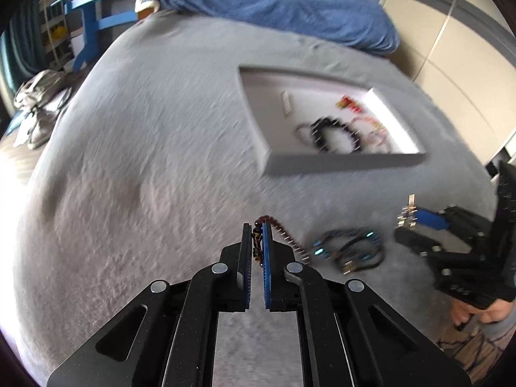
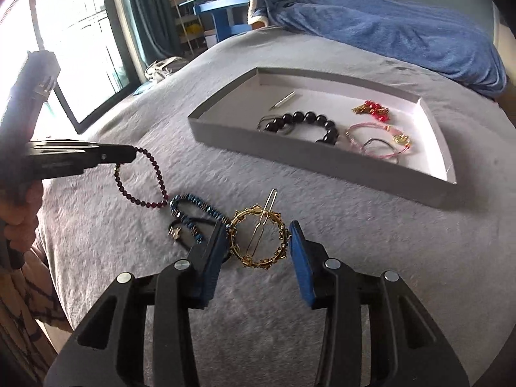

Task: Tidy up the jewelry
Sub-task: 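Lift the dark red bracelet with the left tool while the right grasps the gold ring brooch, then carry the red bracelet and gold brooch into the box and open both tools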

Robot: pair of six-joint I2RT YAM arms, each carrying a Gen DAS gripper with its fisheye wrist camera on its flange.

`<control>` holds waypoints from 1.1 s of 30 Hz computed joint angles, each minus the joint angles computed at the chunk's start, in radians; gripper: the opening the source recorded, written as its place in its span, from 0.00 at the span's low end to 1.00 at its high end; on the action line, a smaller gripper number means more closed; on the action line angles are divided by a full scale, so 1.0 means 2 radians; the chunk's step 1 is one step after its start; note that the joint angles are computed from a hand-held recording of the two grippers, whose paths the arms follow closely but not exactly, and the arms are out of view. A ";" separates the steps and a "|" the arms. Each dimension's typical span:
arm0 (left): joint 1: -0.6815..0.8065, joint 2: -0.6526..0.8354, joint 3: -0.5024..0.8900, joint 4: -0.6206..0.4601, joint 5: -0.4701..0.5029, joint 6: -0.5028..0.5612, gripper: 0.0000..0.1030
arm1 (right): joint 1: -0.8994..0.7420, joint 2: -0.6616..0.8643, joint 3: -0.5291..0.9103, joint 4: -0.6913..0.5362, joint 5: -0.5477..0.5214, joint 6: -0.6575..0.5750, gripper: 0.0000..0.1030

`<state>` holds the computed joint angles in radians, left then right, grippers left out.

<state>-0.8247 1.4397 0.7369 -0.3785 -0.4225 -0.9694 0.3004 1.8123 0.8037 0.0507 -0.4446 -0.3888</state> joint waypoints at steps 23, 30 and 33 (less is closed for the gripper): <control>0.037 0.039 0.145 -0.013 0.001 0.096 0.06 | -0.024 0.014 0.108 -0.063 -0.004 0.000 0.39; 0.064 0.081 0.193 -0.013 0.015 0.115 0.06 | -0.038 0.052 0.199 -0.120 0.007 -0.016 0.39; 0.077 0.102 0.213 -0.017 0.017 0.121 0.06 | -0.045 0.077 0.240 -0.141 0.009 -0.016 0.39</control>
<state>-0.6702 1.6440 1.1625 -0.4121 -0.3886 -0.7271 0.2095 1.9658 1.2836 -0.2310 -0.4257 -0.4215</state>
